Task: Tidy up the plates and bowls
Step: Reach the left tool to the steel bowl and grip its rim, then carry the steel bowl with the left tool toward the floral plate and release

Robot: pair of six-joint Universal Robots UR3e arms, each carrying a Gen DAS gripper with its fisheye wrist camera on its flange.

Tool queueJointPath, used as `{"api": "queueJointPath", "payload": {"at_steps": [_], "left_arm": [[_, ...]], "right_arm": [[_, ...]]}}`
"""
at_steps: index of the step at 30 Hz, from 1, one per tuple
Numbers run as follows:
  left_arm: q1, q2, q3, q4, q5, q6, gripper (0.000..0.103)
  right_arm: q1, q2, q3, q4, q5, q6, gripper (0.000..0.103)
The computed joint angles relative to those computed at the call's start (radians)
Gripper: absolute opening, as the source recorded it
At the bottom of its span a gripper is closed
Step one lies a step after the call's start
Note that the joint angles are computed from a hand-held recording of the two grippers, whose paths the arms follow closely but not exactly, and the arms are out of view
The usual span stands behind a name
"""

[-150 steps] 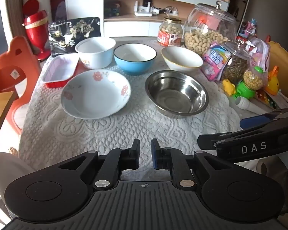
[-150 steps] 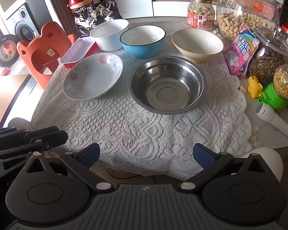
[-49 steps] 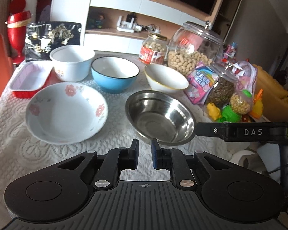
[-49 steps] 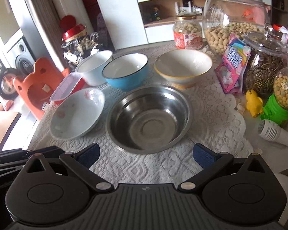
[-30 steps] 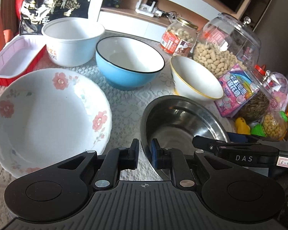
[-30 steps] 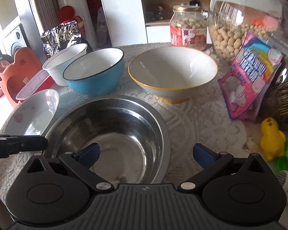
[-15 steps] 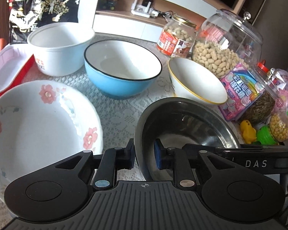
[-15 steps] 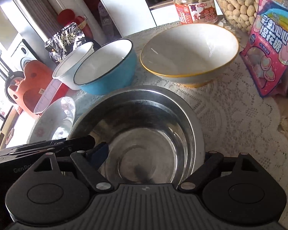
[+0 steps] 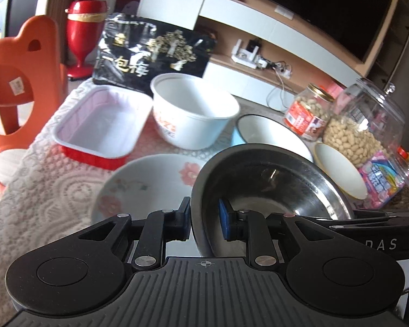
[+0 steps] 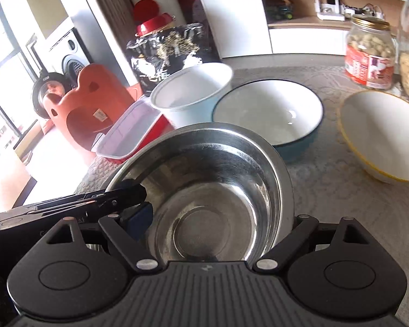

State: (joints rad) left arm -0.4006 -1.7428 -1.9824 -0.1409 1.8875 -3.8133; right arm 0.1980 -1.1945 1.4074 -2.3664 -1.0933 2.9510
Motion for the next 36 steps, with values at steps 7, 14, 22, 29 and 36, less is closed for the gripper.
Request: {"api": "queueJointPath", "payload": {"at_steps": [7,14,22,29,36], "left_arm": [[0.098,0.094,-0.190,0.109,0.016,-0.002,0.024],[0.177,0.138,-0.330,0.246,-0.045,-0.007,0.023],[0.212,0.155,-0.370,0.226,-0.092,0.004,0.038],[0.267,0.150,-0.431,0.304,-0.191,-0.013,0.040],[0.296,0.117,-0.444,0.341,-0.269,-0.026,0.036]], "right_arm": [[0.121,0.203,-0.238,0.066,-0.008,0.051,0.091],[0.188,0.267,-0.315,0.109,-0.088,0.053,0.092],[0.217,0.182,-0.157,-0.097,-0.201,0.026,0.097],[0.208,0.197,-0.137,-0.126,-0.177,0.095,0.097],[0.202,0.189,-0.105,-0.219,-0.233,0.147,0.097]]}}
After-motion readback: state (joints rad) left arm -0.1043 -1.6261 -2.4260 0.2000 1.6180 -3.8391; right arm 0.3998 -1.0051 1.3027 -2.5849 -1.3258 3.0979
